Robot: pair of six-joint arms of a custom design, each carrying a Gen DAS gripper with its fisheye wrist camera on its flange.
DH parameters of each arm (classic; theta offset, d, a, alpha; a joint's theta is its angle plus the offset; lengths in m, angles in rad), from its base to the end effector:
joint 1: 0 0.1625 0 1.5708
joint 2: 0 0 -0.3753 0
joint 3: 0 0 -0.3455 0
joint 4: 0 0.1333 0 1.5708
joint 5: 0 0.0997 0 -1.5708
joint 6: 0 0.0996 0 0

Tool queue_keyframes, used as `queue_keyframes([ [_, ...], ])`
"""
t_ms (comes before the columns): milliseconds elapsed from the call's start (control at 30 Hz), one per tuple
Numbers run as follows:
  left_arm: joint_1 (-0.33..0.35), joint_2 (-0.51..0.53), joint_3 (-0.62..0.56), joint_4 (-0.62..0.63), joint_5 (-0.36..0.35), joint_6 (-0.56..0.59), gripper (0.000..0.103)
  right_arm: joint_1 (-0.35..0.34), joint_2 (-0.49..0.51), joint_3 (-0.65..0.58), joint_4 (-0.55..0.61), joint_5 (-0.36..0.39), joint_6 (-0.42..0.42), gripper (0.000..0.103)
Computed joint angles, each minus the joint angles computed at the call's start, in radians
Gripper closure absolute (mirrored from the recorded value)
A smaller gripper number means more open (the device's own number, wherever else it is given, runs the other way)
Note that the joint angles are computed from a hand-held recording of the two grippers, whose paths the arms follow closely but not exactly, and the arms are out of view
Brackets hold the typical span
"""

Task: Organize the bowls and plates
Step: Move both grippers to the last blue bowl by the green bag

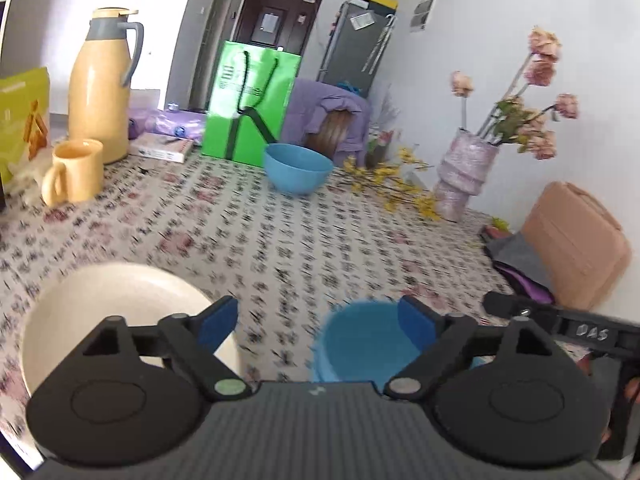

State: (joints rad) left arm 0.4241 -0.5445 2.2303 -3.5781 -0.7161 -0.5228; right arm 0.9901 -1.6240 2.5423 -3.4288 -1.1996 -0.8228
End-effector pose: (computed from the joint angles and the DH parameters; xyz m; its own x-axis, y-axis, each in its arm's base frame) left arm -0.2757 -0.3532 -0.0168 -0.8540 0.2385 -0.4623 0.5059 0.5880 -0.6311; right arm -0.0359 -0.3635 0.2885 -0.8765 -0.1804 0.4463 -0.4688 0.5308 -0.7060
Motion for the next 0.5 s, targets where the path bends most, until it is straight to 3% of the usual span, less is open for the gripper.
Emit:
queue_keyframes([
  [67, 0.038, -0.012, -0.037, 0.015, -0.002, 0.066, 0.003, 0.051, 0.043, -0.061, 0.003, -0.041, -0.004, 0.033],
  [233, 0.156, -0.017, -0.174, 0.058, -0.041, 0.246, 0.002, 0.171, 0.149, -0.258, 0.087, -0.144, -0.022, 0.030],
  [500, 0.340, 0.027, -0.471, 0.300, -0.116, 0.351, 0.002, 0.287, 0.369, -0.610, 0.247, -0.274, -0.030, 0.029],
])
